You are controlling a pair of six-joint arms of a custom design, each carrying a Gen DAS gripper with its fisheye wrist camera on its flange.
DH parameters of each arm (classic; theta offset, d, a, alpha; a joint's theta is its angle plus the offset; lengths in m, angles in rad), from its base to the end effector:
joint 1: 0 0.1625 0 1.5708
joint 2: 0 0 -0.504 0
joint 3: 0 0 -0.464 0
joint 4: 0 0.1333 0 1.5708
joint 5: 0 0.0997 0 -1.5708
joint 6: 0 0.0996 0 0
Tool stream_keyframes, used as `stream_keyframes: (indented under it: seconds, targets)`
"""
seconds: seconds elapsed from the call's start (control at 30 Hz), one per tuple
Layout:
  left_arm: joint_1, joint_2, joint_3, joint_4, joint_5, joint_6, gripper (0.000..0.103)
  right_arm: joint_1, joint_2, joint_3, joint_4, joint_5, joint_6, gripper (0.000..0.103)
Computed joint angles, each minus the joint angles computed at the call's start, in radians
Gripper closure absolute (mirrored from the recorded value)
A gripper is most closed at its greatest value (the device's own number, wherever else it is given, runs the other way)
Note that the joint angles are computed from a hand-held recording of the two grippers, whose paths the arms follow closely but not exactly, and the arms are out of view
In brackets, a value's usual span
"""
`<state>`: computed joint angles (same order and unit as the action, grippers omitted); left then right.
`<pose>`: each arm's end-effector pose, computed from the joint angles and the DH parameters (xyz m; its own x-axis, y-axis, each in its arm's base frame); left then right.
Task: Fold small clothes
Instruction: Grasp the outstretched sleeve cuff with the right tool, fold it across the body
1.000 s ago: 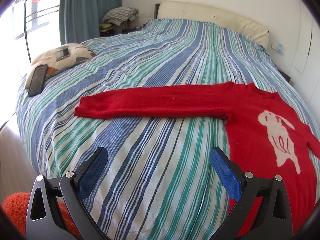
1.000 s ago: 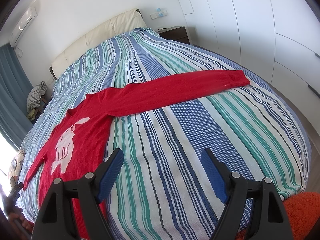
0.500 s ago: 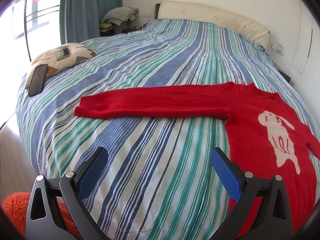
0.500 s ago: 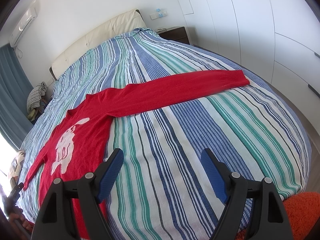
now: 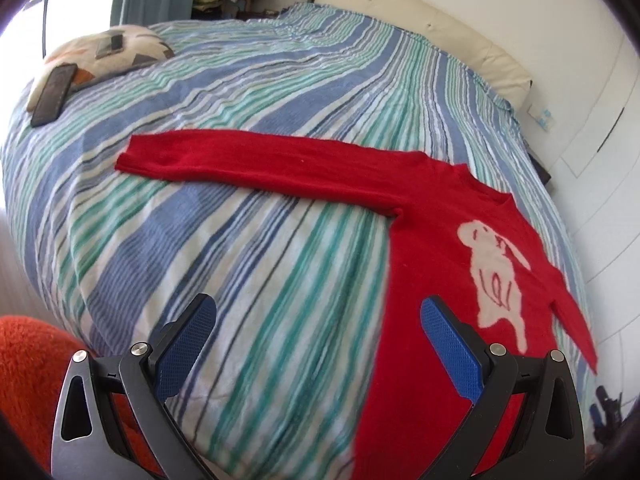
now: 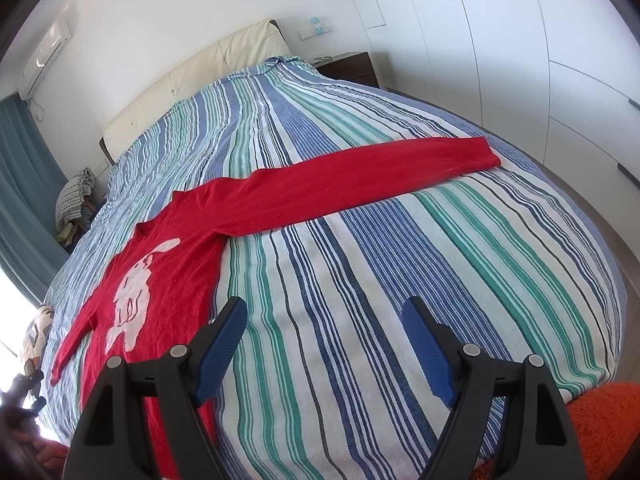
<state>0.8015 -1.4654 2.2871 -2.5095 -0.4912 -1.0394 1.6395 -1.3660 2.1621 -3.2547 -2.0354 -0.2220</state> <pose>-0.1705 -0.4940 0.2889 -0.8036 -0.4863 -0.3431 -0.0038 0.5807 -0.8141 0.1268 -0.5516 0.3455 -0.8837 0.1397 0.4466 -0.2439 0.6770 -0.6944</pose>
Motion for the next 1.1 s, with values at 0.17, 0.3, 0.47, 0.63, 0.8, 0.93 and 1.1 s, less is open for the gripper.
stream_keyframes:
  seconds: [0.17,0.3,0.47,0.63,0.8,0.93,1.1]
  targets:
    - [-0.006,0.035,-0.031,-0.03,-0.063,0.049,0.001,-0.003,-0.002,0.004,-0.002,0.005,0.001,0.024]
    - [-0.004,0.048,-0.036,0.02,-0.006,0.049,0.001,-0.007,-0.009,0.009,-0.007,0.01,0.014,0.024]
    - [0.008,0.047,-0.034,0.272,0.105,-0.044,0.001,-0.008,-0.008,0.009,-0.003,0.007,0.024,0.024]
    - [0.015,0.035,-0.01,0.166,0.095,0.005,0.001,-0.004,-0.003,0.009,-0.005,0.004,0.011,0.024]
    - [0.012,0.035,-0.006,0.134,0.083,0.035,0.001,-0.012,-0.014,0.0,0.059,0.029,0.033,0.022]
    - [0.007,0.027,0.008,0.078,0.088,0.063,0.001,-0.05,-0.049,-0.077,0.143,0.133,0.115,0.022]
    - [0.019,0.027,0.004,0.09,0.086,0.029,0.001,-0.155,-0.071,-0.21,0.238,0.329,0.309,0.017]
